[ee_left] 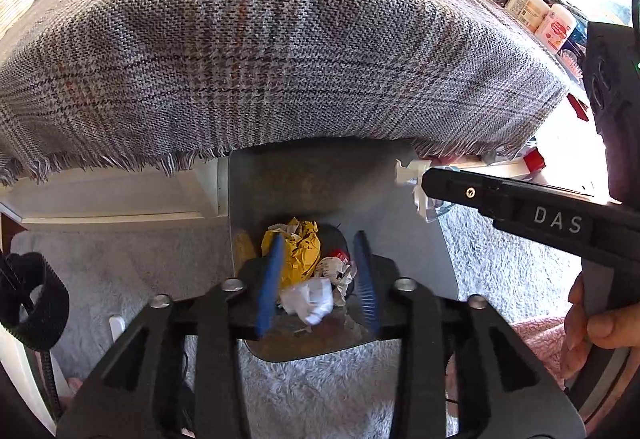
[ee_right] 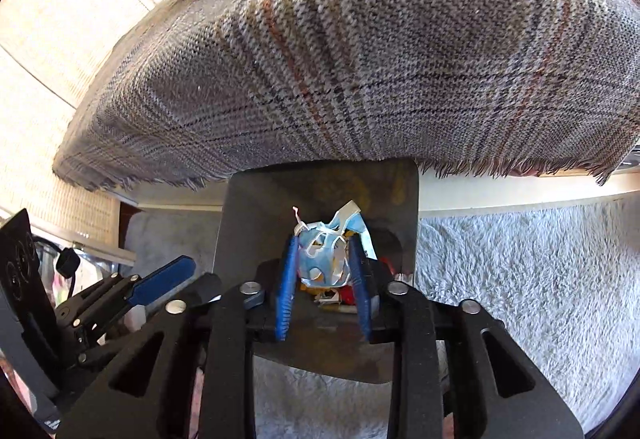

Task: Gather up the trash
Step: 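Carry both scraps over the grey bin and open both tools, then raise both open tools back over the table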

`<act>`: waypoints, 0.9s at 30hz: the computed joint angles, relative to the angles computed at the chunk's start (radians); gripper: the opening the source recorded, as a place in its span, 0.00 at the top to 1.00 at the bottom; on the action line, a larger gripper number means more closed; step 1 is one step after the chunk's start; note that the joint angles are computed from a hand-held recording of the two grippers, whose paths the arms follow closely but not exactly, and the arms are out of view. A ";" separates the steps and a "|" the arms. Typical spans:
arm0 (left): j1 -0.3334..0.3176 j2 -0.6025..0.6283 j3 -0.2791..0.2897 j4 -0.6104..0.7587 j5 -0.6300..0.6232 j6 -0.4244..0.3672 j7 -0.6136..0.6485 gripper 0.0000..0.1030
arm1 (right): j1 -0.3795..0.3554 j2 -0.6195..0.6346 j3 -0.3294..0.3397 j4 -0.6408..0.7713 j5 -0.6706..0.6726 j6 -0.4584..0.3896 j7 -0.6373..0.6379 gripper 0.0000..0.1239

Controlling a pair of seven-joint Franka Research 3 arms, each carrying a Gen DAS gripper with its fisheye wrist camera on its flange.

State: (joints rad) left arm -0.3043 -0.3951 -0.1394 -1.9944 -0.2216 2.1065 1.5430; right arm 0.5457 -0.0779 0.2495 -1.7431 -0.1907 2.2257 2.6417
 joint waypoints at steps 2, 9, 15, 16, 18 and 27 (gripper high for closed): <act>0.002 -0.004 -0.002 0.000 0.007 0.002 -0.003 0.49 | -0.002 -0.005 0.000 -0.002 -0.010 -0.003 0.010 0.57; 0.005 -0.024 -0.002 -0.002 0.028 0.025 -0.004 0.14 | -0.015 -0.024 0.009 0.000 -0.072 -0.020 0.069 0.24; 0.005 -0.022 0.009 0.013 0.013 0.018 -0.017 0.08 | -0.018 -0.037 0.009 0.006 -0.067 0.001 0.066 0.20; 0.006 -0.022 0.012 0.018 0.007 0.017 -0.019 0.08 | -0.020 -0.043 0.008 0.001 -0.061 0.015 0.065 0.20; 0.008 -0.024 0.018 0.027 0.000 0.010 -0.023 0.08 | -0.025 -0.050 0.007 0.007 -0.047 0.027 0.054 0.20; 0.062 0.036 0.030 0.200 0.047 -0.043 -0.037 0.08 | -0.050 -0.027 0.007 0.152 -0.105 -0.057 0.010 0.20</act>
